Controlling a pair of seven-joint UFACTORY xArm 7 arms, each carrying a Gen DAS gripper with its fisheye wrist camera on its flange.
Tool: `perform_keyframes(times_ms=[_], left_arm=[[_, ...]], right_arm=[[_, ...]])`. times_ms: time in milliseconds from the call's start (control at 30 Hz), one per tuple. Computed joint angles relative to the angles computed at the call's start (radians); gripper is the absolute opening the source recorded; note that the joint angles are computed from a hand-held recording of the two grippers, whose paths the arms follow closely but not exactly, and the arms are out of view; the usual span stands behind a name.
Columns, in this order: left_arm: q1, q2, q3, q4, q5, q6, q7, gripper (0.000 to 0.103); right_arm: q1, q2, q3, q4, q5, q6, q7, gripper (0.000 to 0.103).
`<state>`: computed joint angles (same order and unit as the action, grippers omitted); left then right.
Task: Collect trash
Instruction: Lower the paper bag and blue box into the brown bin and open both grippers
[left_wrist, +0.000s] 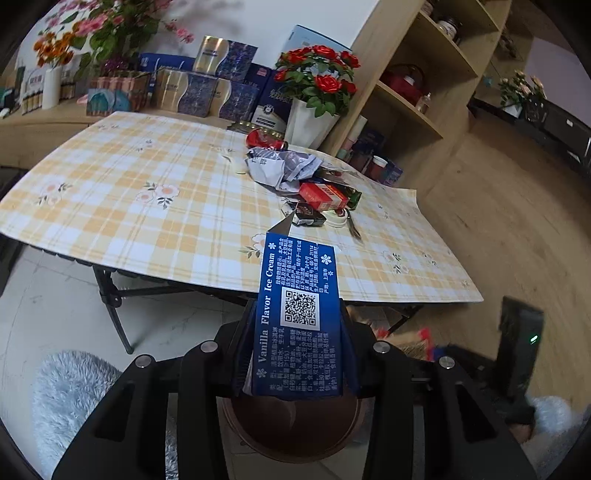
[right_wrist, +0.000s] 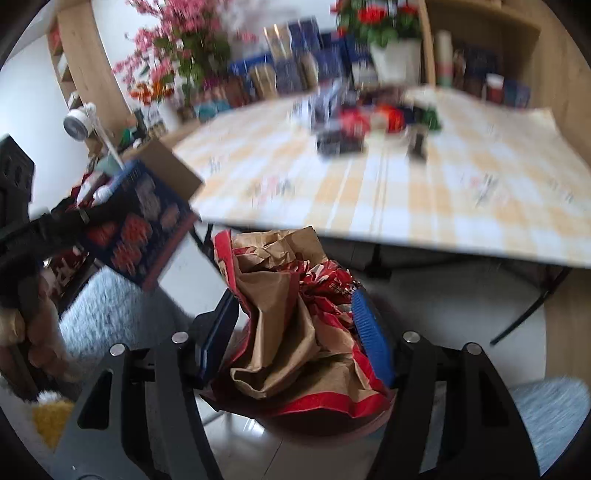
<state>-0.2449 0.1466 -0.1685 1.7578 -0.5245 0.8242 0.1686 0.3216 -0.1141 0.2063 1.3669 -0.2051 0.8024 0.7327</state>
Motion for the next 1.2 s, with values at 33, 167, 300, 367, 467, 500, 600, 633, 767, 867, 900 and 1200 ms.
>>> perform_keyframes(times_ms=[33, 167, 300, 367, 467, 500, 600, 633, 767, 867, 900, 1200], left_arm=[[0.003, 0.004, 0.001, 0.002, -0.007, 0.003, -0.006, 0.040], [0.010, 0.027, 0.005, 0.005, -0.004, 0.041, -0.044, 0.040], [0.018, 0.051, 0.005, 0.021, -0.002, 0.069, -0.072, 0.040], [0.019, 0.055, 0.003, 0.023, 0.005, 0.071, -0.076, 0.040], [0.017, 0.061, -0.001, 0.028, 0.013, 0.073, -0.074, 0.040], [0.016, 0.066, -0.003, 0.033, 0.014, 0.079, -0.075, 0.040], [0.011, 0.079, -0.005, 0.047, 0.026, 0.095, -0.084, 0.040], [0.010, 0.083, -0.006, 0.051, 0.030, 0.099, -0.085, 0.040], [0.005, 0.096, -0.009, 0.068, 0.043, 0.112, -0.087, 0.040], [0.003, 0.096, -0.012, 0.070, 0.047, 0.115, -0.082, 0.040], [0.002, 0.100, -0.013, 0.076, 0.050, 0.121, -0.078, 0.040], [-0.041, 0.163, -0.060, 0.229, 0.094, 0.206, 0.229, 0.040]], right_arm=[[-0.002, 0.010, -0.004, 0.003, 0.010, 0.009, -0.001, 0.064], [-0.013, 0.053, -0.019, 0.017, 0.017, 0.043, 0.026, 0.065], [-0.015, 0.108, -0.036, 0.030, 0.021, 0.055, 0.023, 0.065], [-0.010, 0.120, -0.040, 0.032, 0.013, 0.069, 0.034, 0.065], [-0.007, 0.121, -0.046, 0.021, 0.005, 0.081, 0.049, 0.068], [-0.007, 0.117, -0.048, 0.015, 0.011, 0.077, 0.050, 0.070], [-0.009, 0.114, -0.051, 0.010, 0.010, 0.074, 0.055, 0.075], [-0.011, 0.117, -0.052, 0.014, 0.013, 0.074, 0.053, 0.077], [-0.015, 0.103, -0.054, 0.000, -0.008, 0.046, 0.085, 0.087], [-0.024, 0.068, -0.054, -0.031, -0.040, 0.002, 0.130, 0.090], [-0.028, 0.059, -0.053, -0.037, -0.052, -0.014, 0.145, 0.091], [-0.119, -0.092, 0.020, -0.094, -0.349, -0.125, 0.313, 0.097]])
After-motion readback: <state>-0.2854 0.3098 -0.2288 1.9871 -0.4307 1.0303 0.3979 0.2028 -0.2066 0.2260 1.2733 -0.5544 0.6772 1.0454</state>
